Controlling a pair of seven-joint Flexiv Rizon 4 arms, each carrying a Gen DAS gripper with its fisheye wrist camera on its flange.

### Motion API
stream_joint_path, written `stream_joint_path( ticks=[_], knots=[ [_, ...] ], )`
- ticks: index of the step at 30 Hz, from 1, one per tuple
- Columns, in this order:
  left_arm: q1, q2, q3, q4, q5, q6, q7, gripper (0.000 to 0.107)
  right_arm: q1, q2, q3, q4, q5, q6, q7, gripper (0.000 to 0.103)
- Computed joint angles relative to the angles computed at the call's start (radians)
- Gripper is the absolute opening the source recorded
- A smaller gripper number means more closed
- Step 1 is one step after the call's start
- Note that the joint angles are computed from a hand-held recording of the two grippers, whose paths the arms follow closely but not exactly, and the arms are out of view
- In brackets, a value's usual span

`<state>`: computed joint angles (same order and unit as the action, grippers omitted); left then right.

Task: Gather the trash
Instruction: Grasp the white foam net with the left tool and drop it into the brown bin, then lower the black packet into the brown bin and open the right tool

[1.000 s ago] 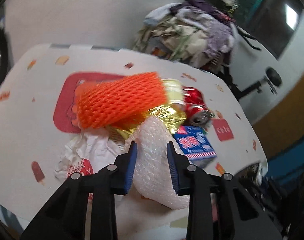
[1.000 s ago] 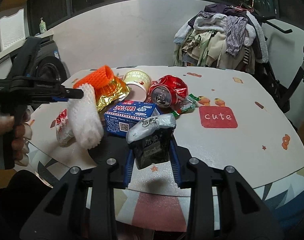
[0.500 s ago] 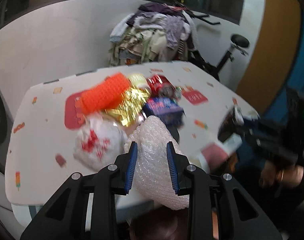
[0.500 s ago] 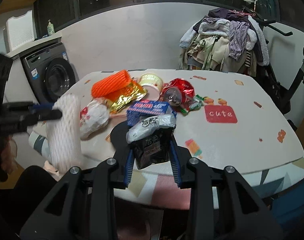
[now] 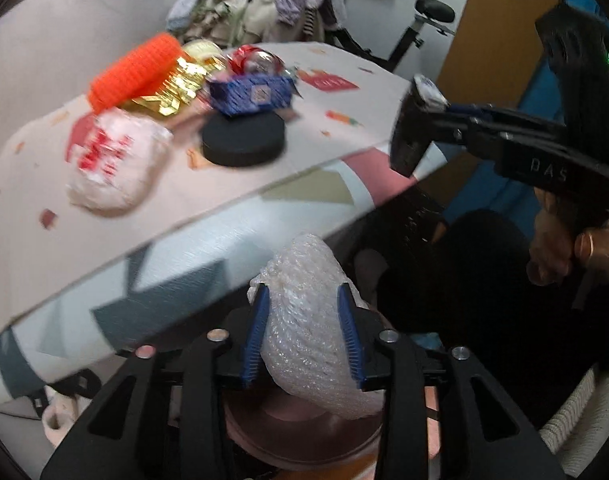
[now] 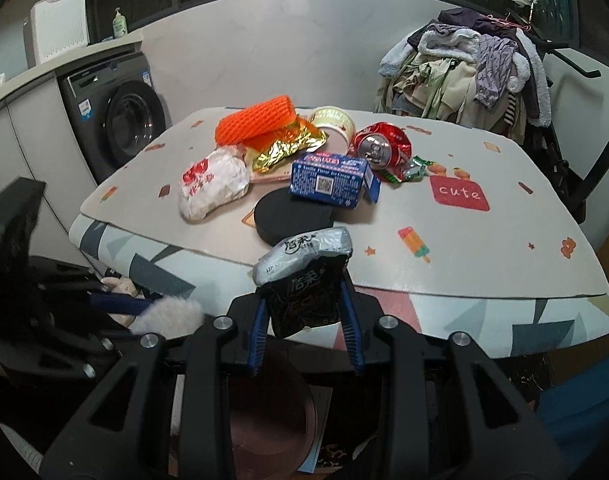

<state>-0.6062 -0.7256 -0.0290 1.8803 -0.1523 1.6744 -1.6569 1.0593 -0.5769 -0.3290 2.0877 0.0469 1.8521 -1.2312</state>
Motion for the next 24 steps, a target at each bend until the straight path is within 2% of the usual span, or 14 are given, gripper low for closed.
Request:
stream_joint_path(
  ticks=[1,3,6,10,11,15,17,20,24],
  knots=[
    [0.014,-0.004,-0.018,0.000,0.008,0.007,0.010,0.049,-0.004,-0.001,0.006,0.001,-0.002,-0.004,0.000,0.035],
    [-0.019,-0.001,0.023,0.002,0.005,0.025,0.000,0.074,-0.015,-0.003,0.022,0.001,-0.010,-0.012,0.002,0.035],
    [-0.056,0.022,0.078,0.038,-0.012,0.087,-0.026,0.083,-0.042,-0.013,0.060,-0.003,-0.032,-0.031,0.012,0.035],
    [-0.205,0.042,0.261,0.091,-0.103,0.143,-0.059,0.096,-0.098,-0.034,0.138,-0.022,-0.087,-0.056,0.026,0.035],
    [-0.265,0.038,0.329,0.113,-0.145,0.168,-0.069,0.096,-0.117,-0.043,0.166,-0.030,-0.109,-0.065,0.025,0.035],
    [-0.416,0.010,0.477,0.173,-0.288,0.219,-0.061,0.097,-0.181,-0.075,0.258,-0.055,-0.192,-0.122,0.025,0.035],
    [-0.413,0.009,0.462,0.208,-0.324,0.268,-0.072,0.097,-0.229,-0.092,0.315,-0.082,-0.244,-0.192,0.027,0.035],
    [-0.451,-0.004,0.481,0.223,-0.409,0.299,-0.051,0.097,-0.390,-0.133,0.495,-0.149,-0.294,-0.315,0.015,0.036],
    [-0.431,-0.009,0.445,0.209,-0.472,0.267,0.000,0.097,-0.481,-0.201,0.610,-0.261,-0.296,-0.551,0.012,0.036]
  ],
)
